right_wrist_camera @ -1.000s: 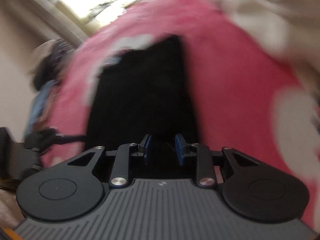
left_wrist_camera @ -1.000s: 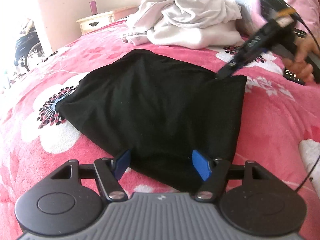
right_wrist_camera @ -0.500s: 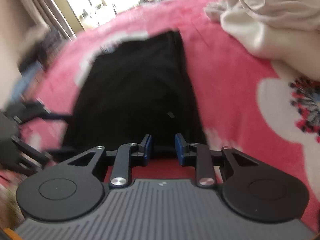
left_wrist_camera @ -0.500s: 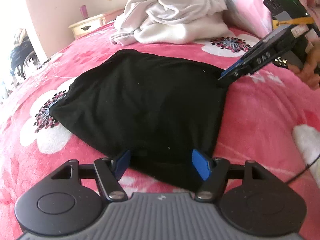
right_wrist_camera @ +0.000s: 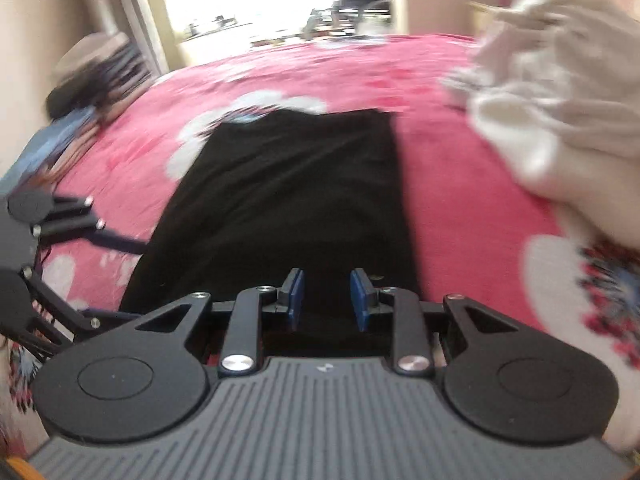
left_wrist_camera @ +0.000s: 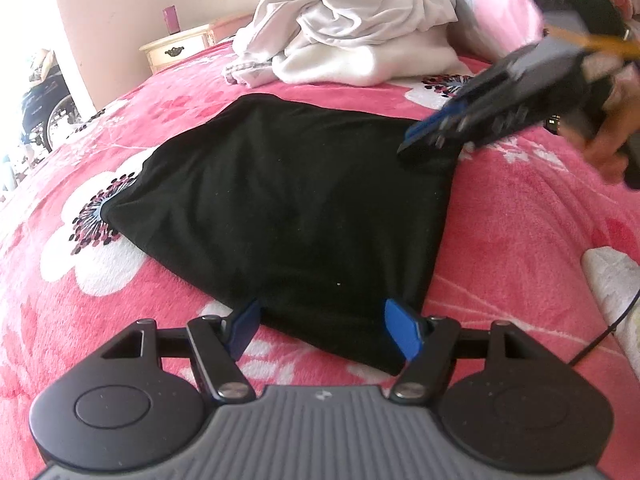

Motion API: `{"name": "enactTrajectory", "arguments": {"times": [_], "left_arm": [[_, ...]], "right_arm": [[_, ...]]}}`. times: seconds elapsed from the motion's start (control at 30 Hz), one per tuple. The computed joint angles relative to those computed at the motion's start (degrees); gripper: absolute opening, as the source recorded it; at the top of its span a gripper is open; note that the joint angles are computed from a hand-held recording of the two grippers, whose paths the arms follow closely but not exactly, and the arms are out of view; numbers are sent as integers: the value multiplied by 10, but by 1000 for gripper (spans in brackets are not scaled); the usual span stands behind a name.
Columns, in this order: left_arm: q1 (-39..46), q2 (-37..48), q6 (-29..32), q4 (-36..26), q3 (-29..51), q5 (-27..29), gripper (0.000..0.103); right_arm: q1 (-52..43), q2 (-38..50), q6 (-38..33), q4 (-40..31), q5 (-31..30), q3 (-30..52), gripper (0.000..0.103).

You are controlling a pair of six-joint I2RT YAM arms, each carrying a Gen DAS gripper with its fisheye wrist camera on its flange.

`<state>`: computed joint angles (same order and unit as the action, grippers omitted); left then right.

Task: Fold clothes
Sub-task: 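Press the black shirt's edge flat with the open right gripper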

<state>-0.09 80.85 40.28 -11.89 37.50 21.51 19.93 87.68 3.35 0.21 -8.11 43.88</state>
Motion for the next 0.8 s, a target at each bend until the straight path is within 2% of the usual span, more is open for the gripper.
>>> {"name": "enactTrajectory", "arguments": {"times": [0.1, 0.13, 0.2, 0.27, 0.4, 0.47, 0.63, 0.7, 0.8], "left_arm": [[0, -2, -1, -1, -1, -2, 70], [0, -3, -1, -3, -1, -2, 70], [1, -3, 1, -5, 0, -1, 70], [2, 0, 0, -8, 3, 0, 70], [2, 7, -1, -14, 10, 1, 71], [1, 8, -1, -15, 11, 0, 71], [1, 9, -2, -15, 11, 0, 71], [2, 9, -1, -14, 10, 1, 71], [5, 11, 0, -13, 10, 7, 71]], "right_arm": [[-15, 11, -27, 35, 49, -15, 21], [-33, 11, -13, 41, 75, -16, 25], [-69, 13, 28, 31, 130, -7, 26], [-100, 4, 64, 15, 147, 1, 26], [-49, -18, 42, 30, 137, -8, 26], [1, -17, 27, 50, 109, -13, 26], [120, 43, -56, 70, 47, 16, 25], [131, 58, -79, 78, 49, 20, 24], [70, 51, -54, 80, 32, 15, 24]]}}
